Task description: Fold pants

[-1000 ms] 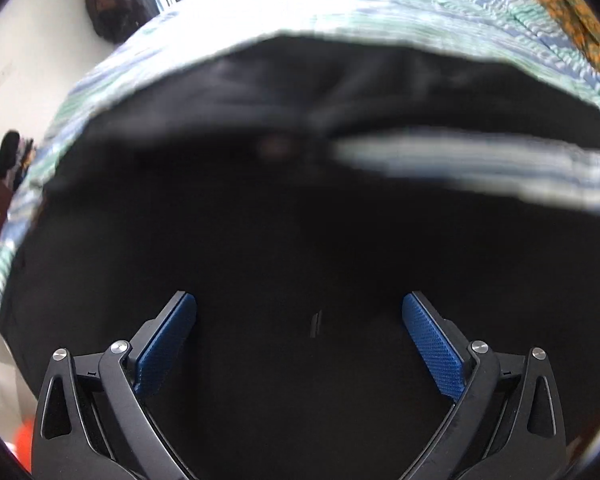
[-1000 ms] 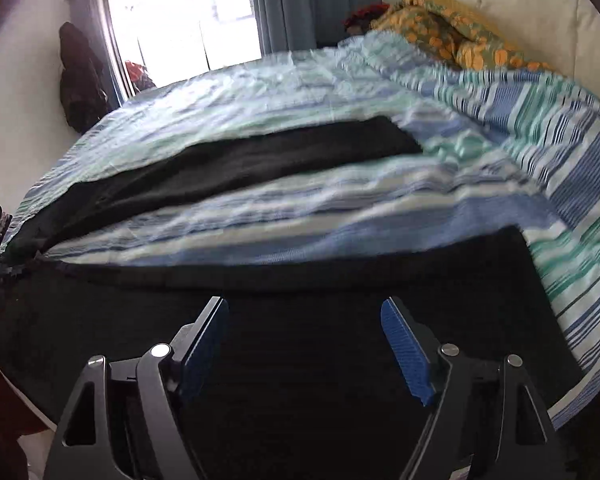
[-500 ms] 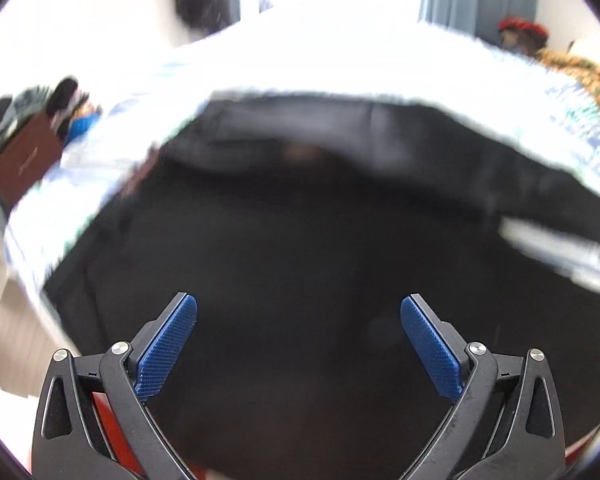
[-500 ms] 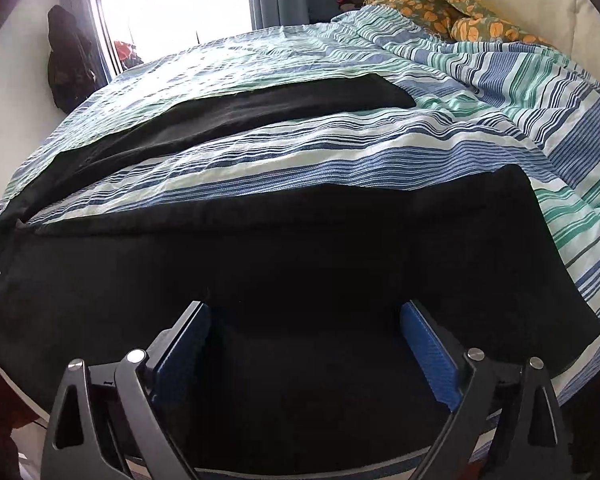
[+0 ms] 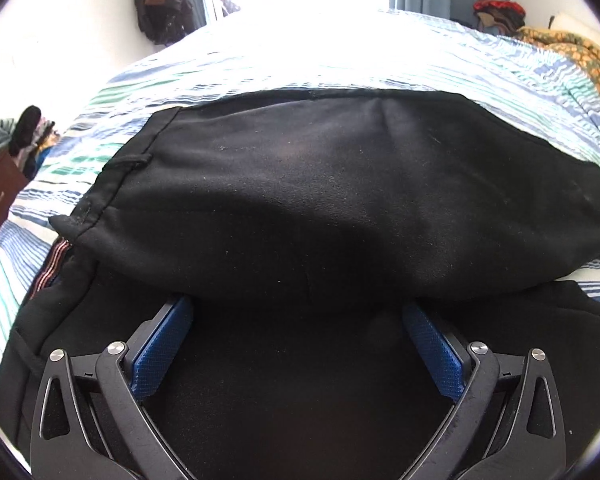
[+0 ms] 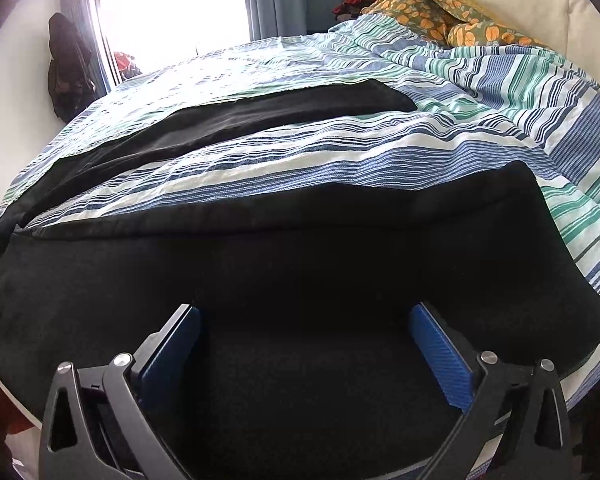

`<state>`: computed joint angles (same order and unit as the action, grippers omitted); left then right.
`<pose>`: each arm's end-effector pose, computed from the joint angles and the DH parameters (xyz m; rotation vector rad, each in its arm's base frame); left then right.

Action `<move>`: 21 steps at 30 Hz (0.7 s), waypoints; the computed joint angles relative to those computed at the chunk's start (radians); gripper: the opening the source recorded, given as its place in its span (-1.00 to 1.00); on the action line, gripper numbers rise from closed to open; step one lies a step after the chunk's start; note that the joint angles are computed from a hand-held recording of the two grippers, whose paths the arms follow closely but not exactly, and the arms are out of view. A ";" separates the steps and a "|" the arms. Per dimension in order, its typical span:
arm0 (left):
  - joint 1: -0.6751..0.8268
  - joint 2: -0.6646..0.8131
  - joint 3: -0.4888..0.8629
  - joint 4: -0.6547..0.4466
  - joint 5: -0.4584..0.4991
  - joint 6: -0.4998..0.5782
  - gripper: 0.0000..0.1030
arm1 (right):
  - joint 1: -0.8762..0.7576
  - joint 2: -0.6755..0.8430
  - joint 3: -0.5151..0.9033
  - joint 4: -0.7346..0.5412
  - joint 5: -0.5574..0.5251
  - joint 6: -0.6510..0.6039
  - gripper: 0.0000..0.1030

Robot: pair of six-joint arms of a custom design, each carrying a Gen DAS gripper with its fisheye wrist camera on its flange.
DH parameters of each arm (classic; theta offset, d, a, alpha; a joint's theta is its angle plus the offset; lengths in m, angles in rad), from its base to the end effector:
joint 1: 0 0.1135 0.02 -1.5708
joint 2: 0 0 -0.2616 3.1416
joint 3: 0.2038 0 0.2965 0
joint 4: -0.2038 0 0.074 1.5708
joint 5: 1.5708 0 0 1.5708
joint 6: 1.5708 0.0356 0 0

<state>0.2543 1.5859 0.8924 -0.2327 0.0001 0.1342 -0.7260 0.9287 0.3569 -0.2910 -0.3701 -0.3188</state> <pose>0.3402 0.0884 0.1480 -0.1502 2.4998 0.1613 0.1654 -0.1296 0.1349 0.3163 2.3371 -0.0522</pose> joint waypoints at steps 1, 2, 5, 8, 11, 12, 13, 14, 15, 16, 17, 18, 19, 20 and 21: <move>0.003 0.000 -0.002 0.000 0.000 0.003 0.99 | -0.001 -0.001 -0.002 0.001 -0.002 -0.002 1.00; 0.000 0.001 -0.001 0.001 -0.006 0.005 0.99 | -0.003 -0.001 -0.002 0.001 -0.005 -0.005 1.00; -0.014 -0.017 -0.020 0.003 -0.014 -0.008 0.99 | -0.016 0.002 -0.002 -0.002 -0.021 -0.021 1.00; -0.001 -0.042 -0.040 -0.002 -0.007 0.003 0.99 | -0.013 -0.001 -0.007 0.006 -0.018 -0.023 1.00; -0.001 -0.028 -0.034 0.006 -0.008 0.003 0.99 | -0.017 -0.006 -0.012 0.008 -0.026 -0.027 1.00; 0.002 -0.022 -0.031 0.009 -0.005 0.005 0.99 | -0.018 -0.008 -0.013 0.008 -0.028 -0.027 1.00; 0.006 -0.016 -0.028 0.012 -0.003 0.008 0.99 | -0.017 -0.010 -0.015 0.009 -0.028 -0.026 1.00; 0.005 -0.016 -0.028 0.011 -0.002 0.007 0.99 | -0.015 -0.011 -0.015 0.010 -0.026 -0.023 1.00; 0.006 -0.018 -0.032 0.015 -0.003 0.008 0.99 | -0.012 -0.012 -0.016 0.011 -0.022 -0.018 1.00; 0.007 -0.017 -0.033 0.019 -0.004 0.010 0.99 | -0.010 -0.013 -0.016 0.011 -0.021 -0.014 1.00; 0.007 -0.016 -0.031 0.017 -0.003 0.009 0.99 | -0.010 -0.014 -0.016 0.010 -0.021 -0.013 1.00; 0.009 -0.012 -0.029 0.019 0.000 0.010 0.99 | -0.009 -0.014 -0.015 0.009 -0.020 -0.015 1.00; 0.010 -0.009 -0.028 0.021 0.000 0.011 0.99 | -0.010 -0.012 -0.014 0.009 -0.021 -0.018 1.00; 0.010 -0.008 -0.027 0.021 -0.001 0.012 0.99 | -0.014 -0.008 -0.012 0.008 -0.027 -0.023 1.00; 0.011 -0.008 -0.028 0.022 0.001 0.011 0.99 | -0.015 -0.003 -0.010 0.009 -0.031 -0.027 1.00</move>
